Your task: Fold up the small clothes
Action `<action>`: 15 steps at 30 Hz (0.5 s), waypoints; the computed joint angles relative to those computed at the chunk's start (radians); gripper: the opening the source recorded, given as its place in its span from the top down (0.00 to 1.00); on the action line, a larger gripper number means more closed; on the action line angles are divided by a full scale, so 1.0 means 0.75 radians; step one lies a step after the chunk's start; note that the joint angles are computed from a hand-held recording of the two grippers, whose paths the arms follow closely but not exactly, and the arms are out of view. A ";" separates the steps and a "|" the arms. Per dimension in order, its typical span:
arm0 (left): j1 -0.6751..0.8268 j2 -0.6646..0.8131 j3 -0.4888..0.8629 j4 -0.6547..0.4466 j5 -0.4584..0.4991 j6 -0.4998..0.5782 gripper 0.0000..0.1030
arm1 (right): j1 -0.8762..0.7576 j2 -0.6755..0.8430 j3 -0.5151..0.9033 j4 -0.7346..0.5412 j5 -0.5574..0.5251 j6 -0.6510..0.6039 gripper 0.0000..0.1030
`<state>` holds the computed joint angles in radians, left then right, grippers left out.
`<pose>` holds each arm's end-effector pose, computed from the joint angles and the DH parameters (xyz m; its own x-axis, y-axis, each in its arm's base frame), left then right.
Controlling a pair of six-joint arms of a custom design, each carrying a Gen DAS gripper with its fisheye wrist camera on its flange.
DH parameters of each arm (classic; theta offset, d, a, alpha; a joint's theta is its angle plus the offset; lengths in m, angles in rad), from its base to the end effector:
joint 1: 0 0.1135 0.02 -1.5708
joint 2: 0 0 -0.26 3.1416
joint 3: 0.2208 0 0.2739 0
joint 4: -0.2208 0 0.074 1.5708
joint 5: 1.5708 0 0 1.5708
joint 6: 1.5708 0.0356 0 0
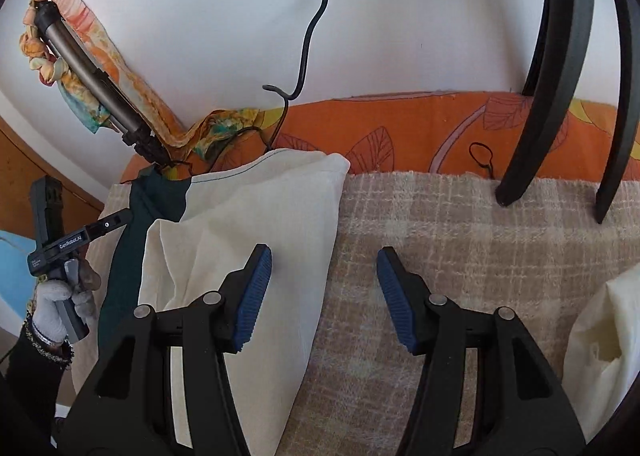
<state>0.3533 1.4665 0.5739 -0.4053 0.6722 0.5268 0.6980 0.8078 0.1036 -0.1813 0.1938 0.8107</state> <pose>0.2279 0.0604 0.1035 -0.8380 0.1103 -0.5345 0.3564 0.8523 -0.3829 0.1207 0.0923 0.0898 -0.7981 0.2588 -0.5441 0.0597 0.9326 0.3560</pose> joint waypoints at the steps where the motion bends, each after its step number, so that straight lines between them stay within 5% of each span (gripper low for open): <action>1: -0.010 0.024 0.010 0.034 0.013 -0.036 0.53 | -0.037 0.085 0.022 0.070 -0.016 -0.036 0.44; 5: -0.054 0.052 0.005 0.145 0.034 -0.121 0.56 | -0.140 0.327 0.096 0.270 -0.087 -0.101 0.45; 7: -0.092 0.057 0.005 0.180 0.017 -0.138 0.58 | -0.155 0.407 0.131 0.309 -0.102 -0.118 0.64; 9: -0.127 0.062 0.008 0.177 -0.002 -0.121 0.89 | -0.147 0.467 0.160 0.323 -0.093 -0.120 0.80; 10: -0.143 0.049 -0.008 0.198 -0.024 -0.120 0.92 | -0.142 0.473 0.165 0.328 -0.097 -0.122 0.88; 15: -0.134 -0.017 -0.039 0.194 0.011 -0.117 0.97 | -0.101 0.344 0.152 0.255 -0.065 -0.093 0.93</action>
